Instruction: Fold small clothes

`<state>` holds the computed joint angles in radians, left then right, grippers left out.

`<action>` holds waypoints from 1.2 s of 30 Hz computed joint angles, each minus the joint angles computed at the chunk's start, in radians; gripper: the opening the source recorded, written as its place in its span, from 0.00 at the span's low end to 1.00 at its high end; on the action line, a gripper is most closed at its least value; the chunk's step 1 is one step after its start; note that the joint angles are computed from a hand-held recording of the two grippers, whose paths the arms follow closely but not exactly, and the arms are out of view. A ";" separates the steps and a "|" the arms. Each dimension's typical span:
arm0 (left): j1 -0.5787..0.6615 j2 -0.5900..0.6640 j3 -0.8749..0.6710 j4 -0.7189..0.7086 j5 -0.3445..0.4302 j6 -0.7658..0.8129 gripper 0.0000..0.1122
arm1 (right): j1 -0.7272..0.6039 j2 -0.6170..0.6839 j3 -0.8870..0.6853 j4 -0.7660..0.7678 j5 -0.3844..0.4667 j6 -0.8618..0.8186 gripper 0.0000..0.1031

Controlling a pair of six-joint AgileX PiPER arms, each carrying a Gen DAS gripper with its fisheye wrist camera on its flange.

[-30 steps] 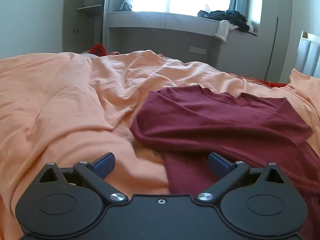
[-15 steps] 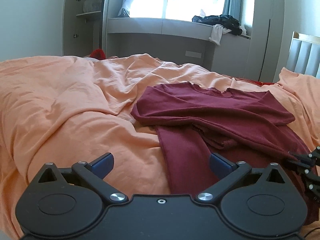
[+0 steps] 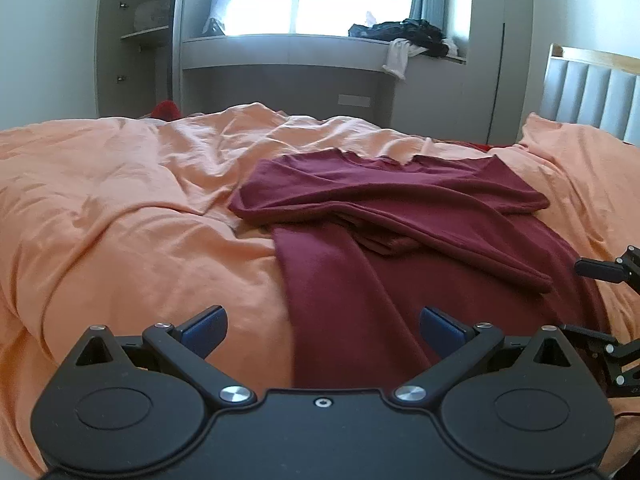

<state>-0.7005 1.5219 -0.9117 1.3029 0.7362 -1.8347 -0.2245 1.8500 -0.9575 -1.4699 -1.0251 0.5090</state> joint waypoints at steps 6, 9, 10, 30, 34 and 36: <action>-0.082 0.018 0.019 0.020 0.029 -0.045 0.91 | -0.111 -0.024 0.082 -0.003 -0.053 -0.082 0.99; -0.135 0.036 0.015 0.023 0.076 -0.037 0.91 | -0.161 -0.034 0.110 -0.039 -0.060 -0.125 0.99; -0.148 0.039 0.019 0.026 0.087 -0.033 0.91 | -0.173 -0.040 0.123 -0.046 -0.059 -0.143 1.00; -0.304 0.108 0.043 0.014 0.156 0.004 0.91 | 0.008 -0.048 0.453 0.727 0.210 -1.314 0.99; -0.302 0.112 0.047 0.012 0.143 -0.006 0.91 | 0.015 -0.021 0.476 0.810 0.145 -1.435 0.99; -0.300 0.111 0.051 0.016 0.137 -0.011 0.91 | -0.003 -0.013 0.460 0.782 0.130 -1.419 0.85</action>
